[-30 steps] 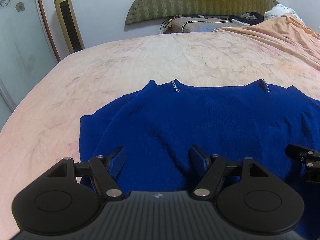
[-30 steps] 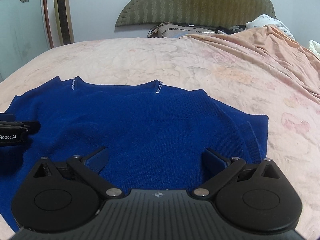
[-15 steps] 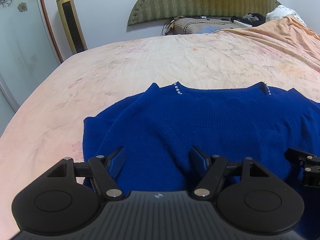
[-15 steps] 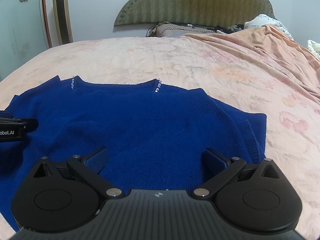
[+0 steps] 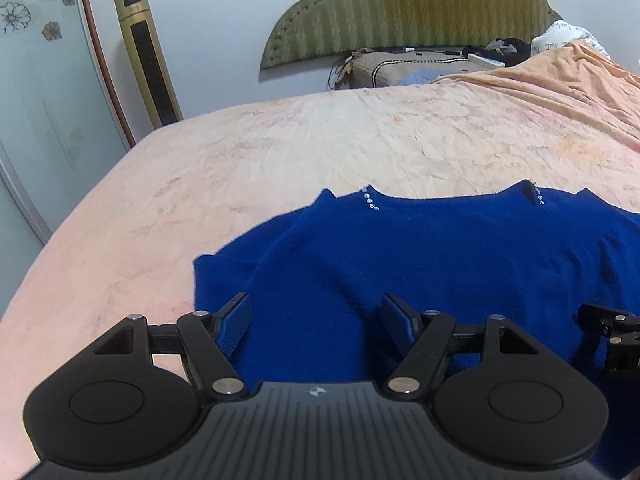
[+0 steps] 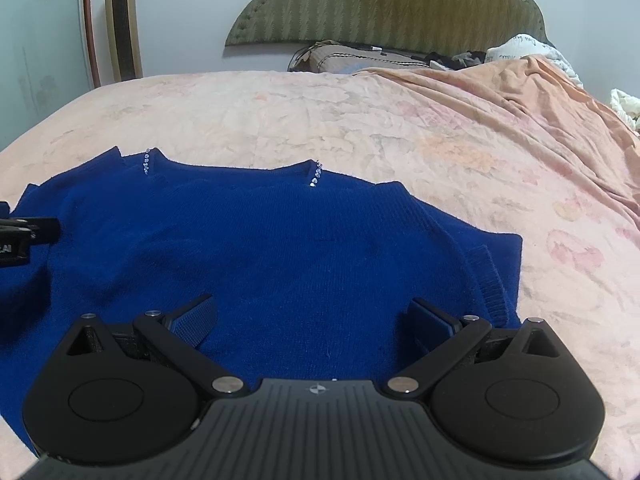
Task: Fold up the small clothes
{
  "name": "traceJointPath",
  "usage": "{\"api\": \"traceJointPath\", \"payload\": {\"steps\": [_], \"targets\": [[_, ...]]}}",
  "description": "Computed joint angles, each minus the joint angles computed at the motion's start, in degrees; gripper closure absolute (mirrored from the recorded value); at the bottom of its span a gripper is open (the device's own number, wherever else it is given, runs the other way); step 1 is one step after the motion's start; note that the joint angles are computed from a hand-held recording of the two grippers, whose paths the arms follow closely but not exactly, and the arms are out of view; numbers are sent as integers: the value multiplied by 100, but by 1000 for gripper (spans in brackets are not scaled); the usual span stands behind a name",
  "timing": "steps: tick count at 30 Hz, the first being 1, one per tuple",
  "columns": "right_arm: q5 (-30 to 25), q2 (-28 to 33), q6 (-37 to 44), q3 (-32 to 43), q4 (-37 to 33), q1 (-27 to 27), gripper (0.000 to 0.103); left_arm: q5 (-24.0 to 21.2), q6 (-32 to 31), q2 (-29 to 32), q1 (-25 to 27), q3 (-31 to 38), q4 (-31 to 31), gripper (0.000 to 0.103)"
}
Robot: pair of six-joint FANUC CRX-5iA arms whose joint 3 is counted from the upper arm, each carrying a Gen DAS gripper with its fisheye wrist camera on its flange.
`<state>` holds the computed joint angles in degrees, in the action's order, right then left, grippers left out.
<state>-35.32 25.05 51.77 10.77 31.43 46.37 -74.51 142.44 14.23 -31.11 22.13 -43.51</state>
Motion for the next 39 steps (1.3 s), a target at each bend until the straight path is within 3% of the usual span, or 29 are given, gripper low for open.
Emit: {"api": "traceJointPath", "payload": {"steps": [14,39], "targets": [[-324,103,-155,193,104,79,1,52,152,-329,52,-367,-54,32],[-370,106,-205,187,121,86,1,167,86,-520,110,-593,-51,32]]}}
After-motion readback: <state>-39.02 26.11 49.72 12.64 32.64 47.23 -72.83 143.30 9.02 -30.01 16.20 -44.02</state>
